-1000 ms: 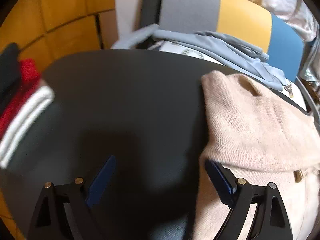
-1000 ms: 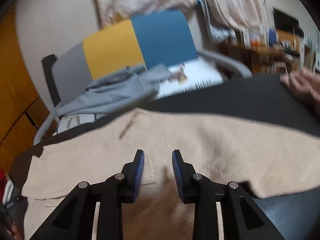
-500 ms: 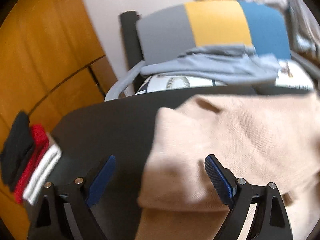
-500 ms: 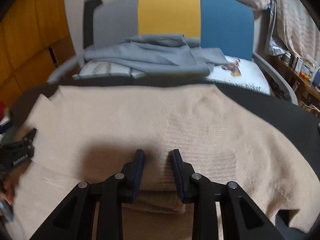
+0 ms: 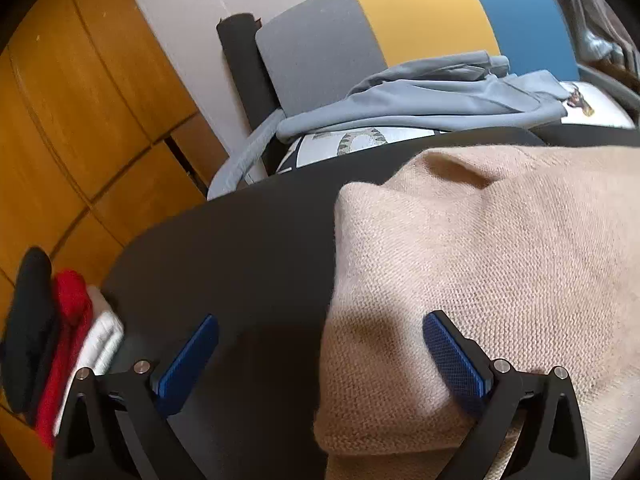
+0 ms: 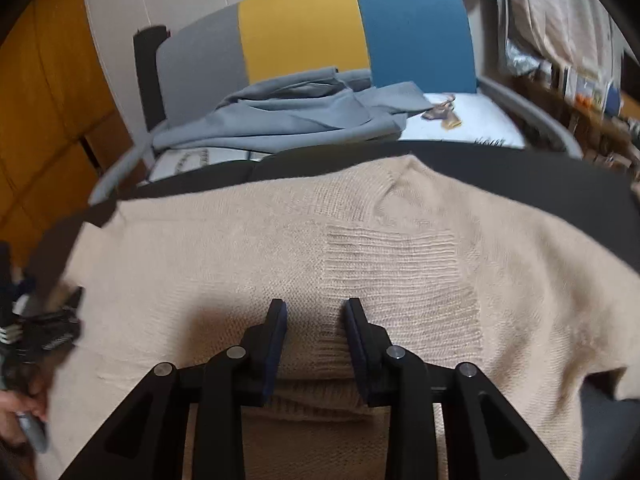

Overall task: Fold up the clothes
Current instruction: 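Smooth the folded sweater flat with both grippers, then grasp the ribbed sleeve cuff with the right gripper and lift it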

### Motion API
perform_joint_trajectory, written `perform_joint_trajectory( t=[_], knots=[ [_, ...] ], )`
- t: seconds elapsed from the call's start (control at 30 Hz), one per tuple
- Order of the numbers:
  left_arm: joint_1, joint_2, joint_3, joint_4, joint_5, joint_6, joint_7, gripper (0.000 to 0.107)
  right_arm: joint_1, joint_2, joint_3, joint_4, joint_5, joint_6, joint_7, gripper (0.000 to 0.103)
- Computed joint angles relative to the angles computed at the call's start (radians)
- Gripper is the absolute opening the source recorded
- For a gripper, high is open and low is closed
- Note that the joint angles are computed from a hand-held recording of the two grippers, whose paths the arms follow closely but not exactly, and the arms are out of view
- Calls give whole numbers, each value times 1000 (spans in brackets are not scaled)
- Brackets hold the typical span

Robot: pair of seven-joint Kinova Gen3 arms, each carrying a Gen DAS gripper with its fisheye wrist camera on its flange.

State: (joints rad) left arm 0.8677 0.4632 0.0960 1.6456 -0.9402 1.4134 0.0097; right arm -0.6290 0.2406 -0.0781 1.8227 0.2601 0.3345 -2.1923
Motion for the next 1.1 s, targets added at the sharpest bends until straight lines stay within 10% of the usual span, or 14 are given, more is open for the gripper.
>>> perform_joint_trajectory(
  t=[0.2,0.4,0.53,0.73,0.87,0.93,1.1],
  knots=[
    [-24,-39,9,15,11,-30,-34,103,273,-251,-53,264,-149,-91,-39,36],
    [40,-74,44,3,14,-28,67,103,450,-437,186,359,-29,87,-252,43],
    [48,-73,78,10,24,-97,66,103,578,-394,371,339,-135,98,-167,50],
    [21,-117,55,65,63,-208,98,103,423,-304,608,315,-53,76,-140,54],
    [-14,-164,61,119,78,-292,130,103,417,-226,510,244,110,178,-123,46],
    [-22,-172,67,127,80,-305,138,103,477,-234,419,256,158,167,-171,16],
    [-35,-185,75,148,81,-341,161,103,462,-291,422,312,26,29,-141,5]
  ],
)
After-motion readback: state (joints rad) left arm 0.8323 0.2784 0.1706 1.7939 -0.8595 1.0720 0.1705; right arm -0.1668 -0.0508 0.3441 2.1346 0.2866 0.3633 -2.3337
